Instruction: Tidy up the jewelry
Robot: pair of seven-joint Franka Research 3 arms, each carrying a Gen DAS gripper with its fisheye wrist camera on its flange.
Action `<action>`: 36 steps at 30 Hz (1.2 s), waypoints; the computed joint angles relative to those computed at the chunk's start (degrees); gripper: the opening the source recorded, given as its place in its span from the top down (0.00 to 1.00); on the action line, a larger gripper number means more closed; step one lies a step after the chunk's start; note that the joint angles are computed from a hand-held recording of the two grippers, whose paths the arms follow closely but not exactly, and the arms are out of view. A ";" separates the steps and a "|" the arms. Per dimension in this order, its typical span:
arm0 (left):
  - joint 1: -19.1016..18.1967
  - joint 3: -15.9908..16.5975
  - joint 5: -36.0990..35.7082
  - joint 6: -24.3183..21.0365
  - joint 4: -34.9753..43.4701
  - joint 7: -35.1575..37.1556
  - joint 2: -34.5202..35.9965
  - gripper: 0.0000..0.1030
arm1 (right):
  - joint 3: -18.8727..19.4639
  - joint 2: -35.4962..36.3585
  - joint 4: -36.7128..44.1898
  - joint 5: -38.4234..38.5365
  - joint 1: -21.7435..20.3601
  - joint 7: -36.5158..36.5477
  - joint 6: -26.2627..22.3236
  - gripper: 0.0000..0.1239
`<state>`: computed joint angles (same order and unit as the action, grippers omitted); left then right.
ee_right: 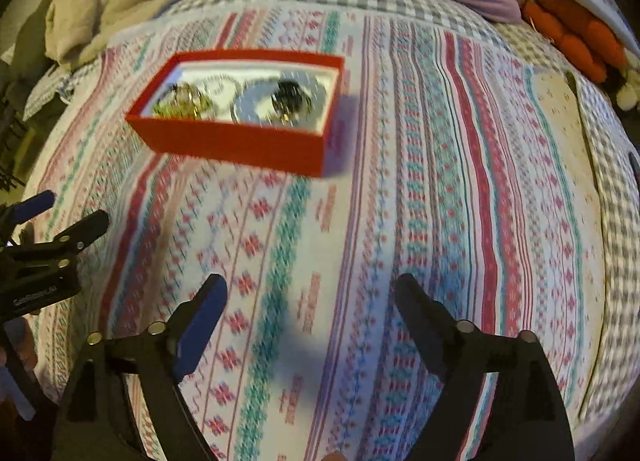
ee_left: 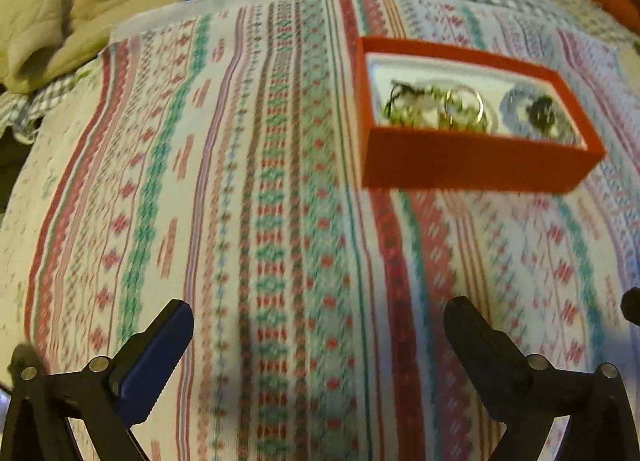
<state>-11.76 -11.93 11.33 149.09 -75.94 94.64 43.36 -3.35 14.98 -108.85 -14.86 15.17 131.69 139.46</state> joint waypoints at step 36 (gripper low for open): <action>1.63 -1.94 -2.78 1.12 -9.59 -0.66 -5.19 0.00 | -0.01 1.08 0.55 -4.38 1.94 4.61 -2.79 0.28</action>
